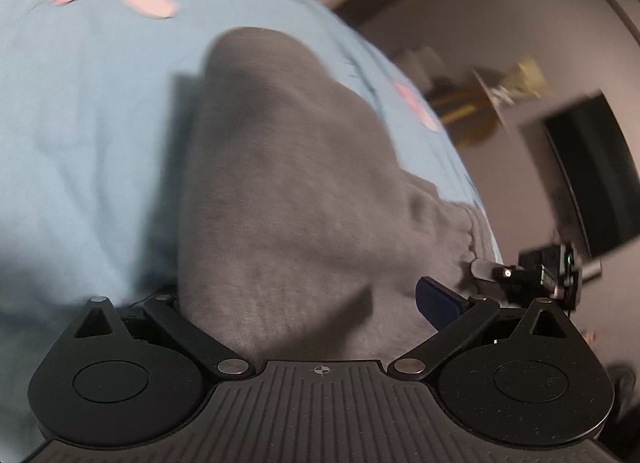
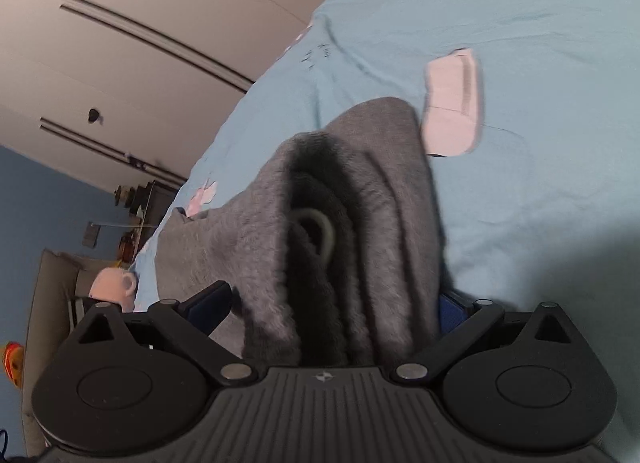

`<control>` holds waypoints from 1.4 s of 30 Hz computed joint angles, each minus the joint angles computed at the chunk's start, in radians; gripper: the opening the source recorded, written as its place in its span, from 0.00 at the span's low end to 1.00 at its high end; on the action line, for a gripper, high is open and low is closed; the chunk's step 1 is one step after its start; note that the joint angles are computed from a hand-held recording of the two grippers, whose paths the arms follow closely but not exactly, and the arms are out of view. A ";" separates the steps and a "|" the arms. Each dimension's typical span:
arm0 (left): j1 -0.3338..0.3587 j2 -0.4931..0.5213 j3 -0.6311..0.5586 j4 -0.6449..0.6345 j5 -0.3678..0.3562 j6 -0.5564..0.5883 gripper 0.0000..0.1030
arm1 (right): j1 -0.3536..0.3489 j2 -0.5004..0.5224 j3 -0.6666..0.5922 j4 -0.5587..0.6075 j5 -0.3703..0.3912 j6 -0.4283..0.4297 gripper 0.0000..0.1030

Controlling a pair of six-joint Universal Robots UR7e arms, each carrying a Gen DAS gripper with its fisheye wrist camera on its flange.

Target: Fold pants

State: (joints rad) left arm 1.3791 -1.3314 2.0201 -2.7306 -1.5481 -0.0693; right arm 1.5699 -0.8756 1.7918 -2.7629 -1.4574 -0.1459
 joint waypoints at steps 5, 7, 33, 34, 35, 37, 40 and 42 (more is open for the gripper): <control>0.020 0.041 -0.048 0.051 -0.006 0.012 1.00 | -0.018 0.020 -0.016 0.043 0.050 -0.061 0.82; 0.017 0.045 -0.069 0.083 0.004 -0.078 1.00 | -0.019 0.020 -0.030 0.054 0.053 -0.003 0.75; -0.225 -0.031 0.053 -0.042 0.434 0.026 0.23 | 0.196 -0.025 0.058 -0.190 -0.185 -0.021 0.58; -0.224 -0.034 0.052 -0.047 0.430 0.030 0.23 | 0.198 -0.025 0.059 -0.195 -0.188 -0.023 0.58; -0.224 -0.038 0.050 -0.053 0.427 0.031 0.23 | 0.199 -0.026 0.059 -0.202 -0.188 -0.018 0.58; -0.225 -0.027 0.031 -0.070 0.431 0.029 0.22 | 0.205 -0.022 0.053 -0.214 -0.185 -0.024 0.58; -0.227 -0.016 -0.003 -0.094 0.447 0.039 0.22 | 0.213 -0.001 0.019 -0.227 -0.168 -0.026 0.58; -0.227 0.000 -0.035 -0.112 0.462 0.049 0.22 | 0.212 0.022 -0.019 -0.234 -0.147 -0.030 0.58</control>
State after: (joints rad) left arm 1.1523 -1.3310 1.9856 -2.8426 -1.0862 -0.0201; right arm 1.7817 -0.8535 1.7727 -2.9966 -1.6045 -0.1761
